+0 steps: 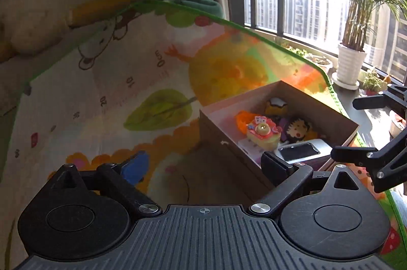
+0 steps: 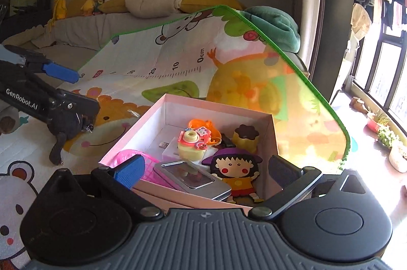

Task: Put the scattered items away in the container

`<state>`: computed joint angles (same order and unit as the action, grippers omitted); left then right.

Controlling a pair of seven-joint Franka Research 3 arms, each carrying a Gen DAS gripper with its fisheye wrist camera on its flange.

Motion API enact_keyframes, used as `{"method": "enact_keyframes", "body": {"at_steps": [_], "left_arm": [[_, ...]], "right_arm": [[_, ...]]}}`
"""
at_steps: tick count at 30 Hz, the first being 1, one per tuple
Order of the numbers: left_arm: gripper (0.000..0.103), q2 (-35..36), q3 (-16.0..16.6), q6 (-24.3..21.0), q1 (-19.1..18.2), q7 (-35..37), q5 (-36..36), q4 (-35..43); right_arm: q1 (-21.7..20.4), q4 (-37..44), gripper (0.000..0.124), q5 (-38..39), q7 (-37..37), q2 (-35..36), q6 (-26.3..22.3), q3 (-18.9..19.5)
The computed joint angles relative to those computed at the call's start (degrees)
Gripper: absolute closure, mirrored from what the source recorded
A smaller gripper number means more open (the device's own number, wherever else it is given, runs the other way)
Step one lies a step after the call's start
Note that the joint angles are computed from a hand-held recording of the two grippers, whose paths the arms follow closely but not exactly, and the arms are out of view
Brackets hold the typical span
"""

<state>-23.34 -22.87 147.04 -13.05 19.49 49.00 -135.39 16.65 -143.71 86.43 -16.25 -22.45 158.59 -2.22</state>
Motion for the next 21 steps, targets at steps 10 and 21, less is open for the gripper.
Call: {"method": "enact_keyframes", "body": {"at_steps": [10,21], "left_arm": [[0.001,-19.2,-0.31,-9.33,-3.36,-4.9,-7.35,-15.83],[0.0,-28.63,-0.04,3.04,-3.76,-7.92,-11.88,-26.19]], "right_arm": [[0.09,7.34,0.021,-15.71,16.83,3.75,-10.81,1.36],[4.46,25.78,0.081,-47.84,58.4,20.53,-13.51,9.11]]}}
